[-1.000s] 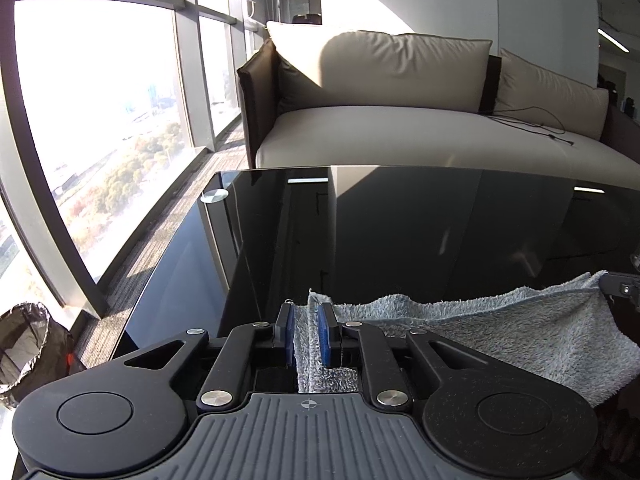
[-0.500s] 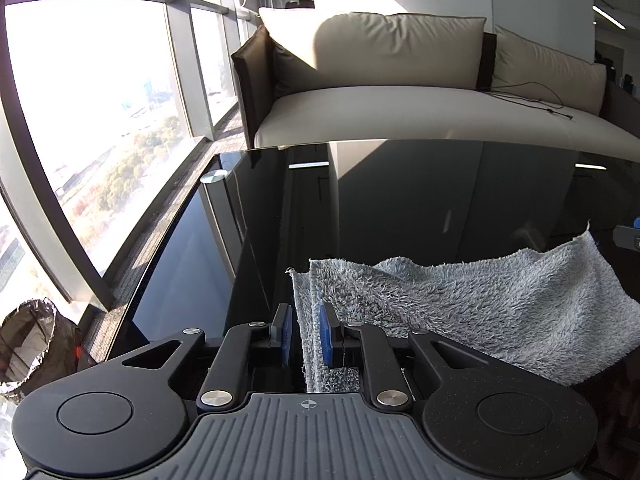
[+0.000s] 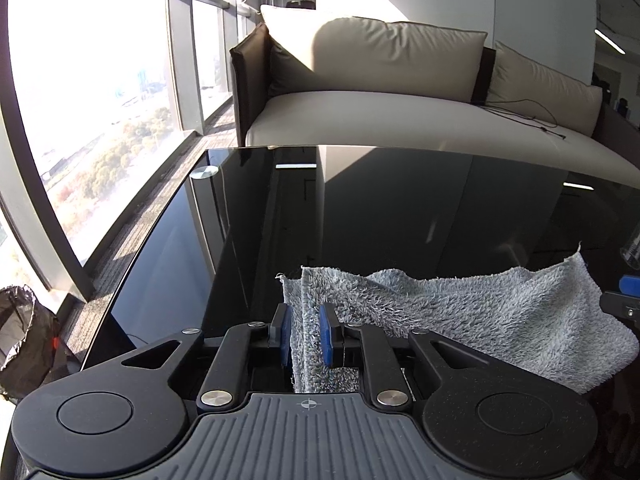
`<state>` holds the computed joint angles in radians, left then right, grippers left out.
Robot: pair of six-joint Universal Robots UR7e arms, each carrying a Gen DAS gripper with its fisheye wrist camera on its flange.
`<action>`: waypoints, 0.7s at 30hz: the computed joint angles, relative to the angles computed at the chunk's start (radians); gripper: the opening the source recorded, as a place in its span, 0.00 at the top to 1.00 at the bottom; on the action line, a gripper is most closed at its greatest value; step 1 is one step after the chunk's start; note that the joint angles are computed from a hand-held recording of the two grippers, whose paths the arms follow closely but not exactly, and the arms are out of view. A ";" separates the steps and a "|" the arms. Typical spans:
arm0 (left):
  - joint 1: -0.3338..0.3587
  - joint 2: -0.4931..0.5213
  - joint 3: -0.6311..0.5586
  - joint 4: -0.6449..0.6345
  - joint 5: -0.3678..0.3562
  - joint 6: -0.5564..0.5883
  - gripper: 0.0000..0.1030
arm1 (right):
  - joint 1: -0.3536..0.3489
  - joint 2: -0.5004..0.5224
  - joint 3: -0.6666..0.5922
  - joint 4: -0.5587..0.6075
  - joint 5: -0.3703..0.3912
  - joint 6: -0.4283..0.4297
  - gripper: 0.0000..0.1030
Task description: Fold towel
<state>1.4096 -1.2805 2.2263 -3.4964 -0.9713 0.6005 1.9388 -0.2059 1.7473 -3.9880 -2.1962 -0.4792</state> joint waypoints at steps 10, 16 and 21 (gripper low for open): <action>0.029 0.030 -0.055 0.028 -0.079 0.012 0.83 | 0.005 0.004 -0.004 0.020 0.005 0.004 0.51; 0.044 0.038 -0.077 0.060 -0.098 0.009 0.85 | -0.001 0.001 -0.004 0.028 0.005 0.006 0.51; 0.048 0.047 -0.077 0.038 -0.100 0.031 0.97 | -0.001 0.002 -0.008 0.030 0.004 0.002 0.51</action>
<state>1.4579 -1.2330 2.1488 -3.4586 -1.0713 0.6313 1.9381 -0.2037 1.7397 -3.9583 -2.1926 -0.4773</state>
